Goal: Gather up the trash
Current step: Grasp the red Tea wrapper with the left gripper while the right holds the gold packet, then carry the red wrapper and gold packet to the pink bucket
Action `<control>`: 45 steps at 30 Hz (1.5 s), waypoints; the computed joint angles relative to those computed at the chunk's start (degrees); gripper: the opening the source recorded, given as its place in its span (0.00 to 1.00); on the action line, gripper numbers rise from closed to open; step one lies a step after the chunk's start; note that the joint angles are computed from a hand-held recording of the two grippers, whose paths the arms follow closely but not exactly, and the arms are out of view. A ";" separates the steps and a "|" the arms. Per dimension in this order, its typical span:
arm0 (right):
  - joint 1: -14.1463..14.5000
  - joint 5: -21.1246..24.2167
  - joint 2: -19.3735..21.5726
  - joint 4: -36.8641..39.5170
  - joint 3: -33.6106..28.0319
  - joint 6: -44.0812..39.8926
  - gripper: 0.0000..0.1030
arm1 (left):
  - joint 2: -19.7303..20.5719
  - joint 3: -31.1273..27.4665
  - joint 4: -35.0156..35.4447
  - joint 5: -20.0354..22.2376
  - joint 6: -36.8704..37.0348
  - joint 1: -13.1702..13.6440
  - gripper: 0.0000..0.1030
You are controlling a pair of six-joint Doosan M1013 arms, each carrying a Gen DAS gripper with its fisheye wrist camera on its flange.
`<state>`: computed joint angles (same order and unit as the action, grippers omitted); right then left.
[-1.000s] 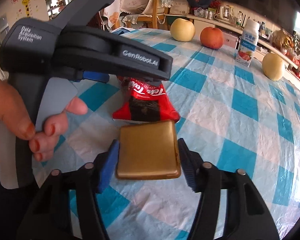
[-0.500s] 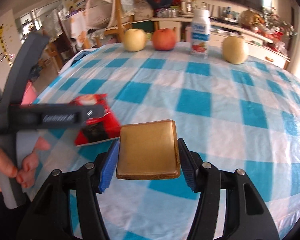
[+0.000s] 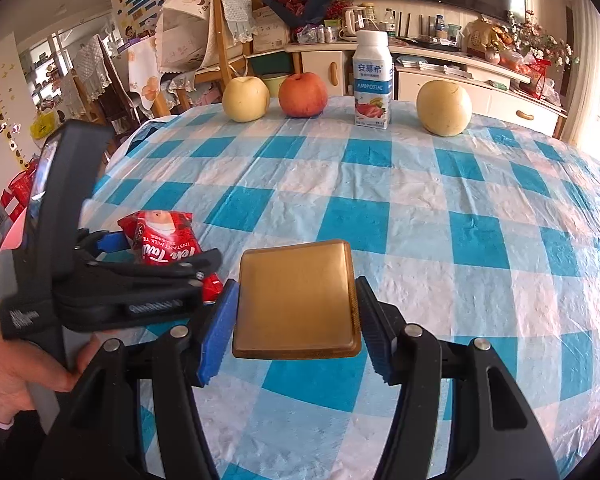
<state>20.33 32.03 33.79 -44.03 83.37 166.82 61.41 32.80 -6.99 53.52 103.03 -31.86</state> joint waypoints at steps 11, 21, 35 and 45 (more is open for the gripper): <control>-0.82 -3.81 0.13 3.86 0.24 -1.31 0.57 | -1.37 2.25 -1.01 -2.58 1.95 0.37 0.66; -0.80 -6.08 0.14 3.15 0.24 -0.58 0.57 | -0.78 0.75 -4.73 -0.92 1.88 1.36 0.49; -0.41 -8.22 -0.06 0.13 0.16 1.57 0.57 | -1.15 0.49 -9.44 -0.97 1.37 2.88 0.40; 0.12 -8.29 -0.19 -1.47 -1.27 2.49 0.57 | -2.71 1.38 -8.50 -5.79 -1.96 4.37 0.40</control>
